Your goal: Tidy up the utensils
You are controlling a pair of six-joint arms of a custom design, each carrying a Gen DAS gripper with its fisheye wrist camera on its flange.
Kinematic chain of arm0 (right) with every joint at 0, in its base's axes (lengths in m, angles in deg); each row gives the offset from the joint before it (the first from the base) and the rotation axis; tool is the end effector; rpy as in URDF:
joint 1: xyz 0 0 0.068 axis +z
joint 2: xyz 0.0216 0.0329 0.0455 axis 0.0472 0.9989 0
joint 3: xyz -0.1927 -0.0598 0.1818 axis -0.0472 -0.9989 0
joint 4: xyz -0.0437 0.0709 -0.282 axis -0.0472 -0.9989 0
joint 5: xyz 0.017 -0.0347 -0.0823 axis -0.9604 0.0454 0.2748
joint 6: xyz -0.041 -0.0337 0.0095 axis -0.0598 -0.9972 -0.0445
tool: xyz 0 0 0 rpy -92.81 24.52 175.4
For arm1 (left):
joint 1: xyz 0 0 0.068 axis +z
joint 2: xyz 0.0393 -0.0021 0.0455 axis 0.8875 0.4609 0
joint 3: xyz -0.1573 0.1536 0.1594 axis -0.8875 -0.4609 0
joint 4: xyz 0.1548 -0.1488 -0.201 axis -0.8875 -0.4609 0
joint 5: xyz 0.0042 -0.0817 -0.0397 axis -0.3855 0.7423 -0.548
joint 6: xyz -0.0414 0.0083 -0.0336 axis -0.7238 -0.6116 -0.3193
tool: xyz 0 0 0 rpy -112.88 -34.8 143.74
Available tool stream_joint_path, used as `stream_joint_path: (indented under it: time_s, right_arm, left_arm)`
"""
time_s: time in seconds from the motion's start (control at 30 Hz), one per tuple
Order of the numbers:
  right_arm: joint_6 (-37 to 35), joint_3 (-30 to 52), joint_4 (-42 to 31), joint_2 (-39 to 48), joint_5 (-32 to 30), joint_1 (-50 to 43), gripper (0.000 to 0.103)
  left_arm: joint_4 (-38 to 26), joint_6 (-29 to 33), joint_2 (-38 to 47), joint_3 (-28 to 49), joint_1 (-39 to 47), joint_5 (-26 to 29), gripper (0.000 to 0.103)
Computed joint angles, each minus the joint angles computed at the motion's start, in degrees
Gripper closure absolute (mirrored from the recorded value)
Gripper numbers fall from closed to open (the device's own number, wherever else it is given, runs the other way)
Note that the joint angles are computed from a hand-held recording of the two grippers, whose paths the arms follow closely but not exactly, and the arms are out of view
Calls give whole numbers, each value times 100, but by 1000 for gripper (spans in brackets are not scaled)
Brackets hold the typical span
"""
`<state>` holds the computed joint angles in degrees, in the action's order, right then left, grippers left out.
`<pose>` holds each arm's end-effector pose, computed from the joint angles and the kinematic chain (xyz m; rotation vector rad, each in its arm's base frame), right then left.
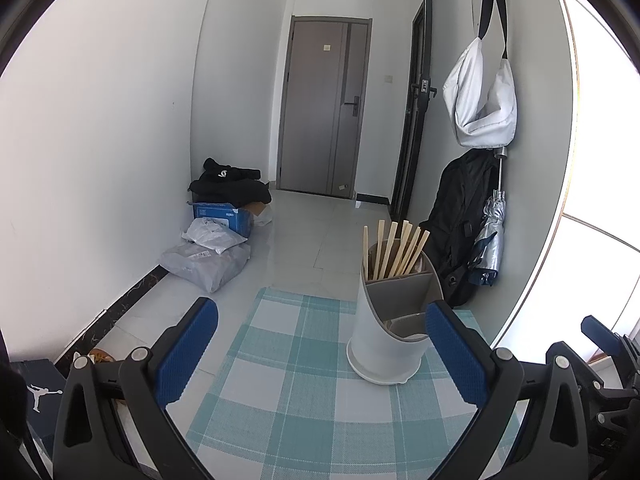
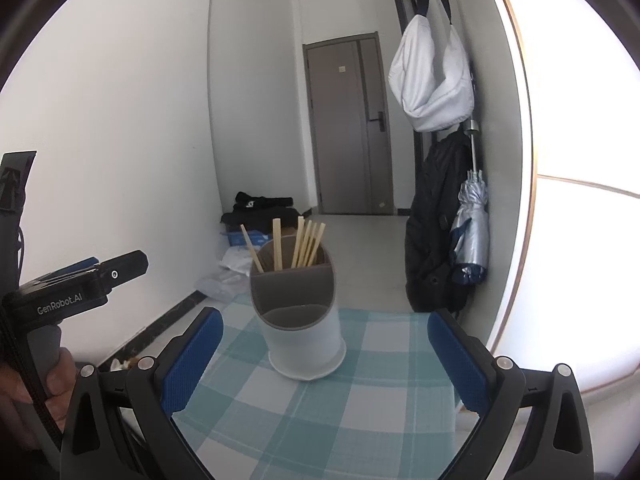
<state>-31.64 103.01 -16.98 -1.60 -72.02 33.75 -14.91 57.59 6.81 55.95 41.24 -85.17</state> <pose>0.1874 0.1018 0.2816 -0.1818 1.8762 0.2253 0.2054 -0.0686 0.2775 -0.0894 1.9445 -0.1153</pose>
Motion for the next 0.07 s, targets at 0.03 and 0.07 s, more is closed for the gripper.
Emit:
stream_joint_path:
  time_s: [0.03, 0.07]
  right_arm:
    - [-7, 2, -8, 12, 8, 4, 0]
    - [-7, 8, -31, 27, 14, 5, 0]
  left_arm:
    - [-4, -12, -15, -7, 1, 9, 1]
    - [-10, -42, -33, -15, 22, 55, 1]
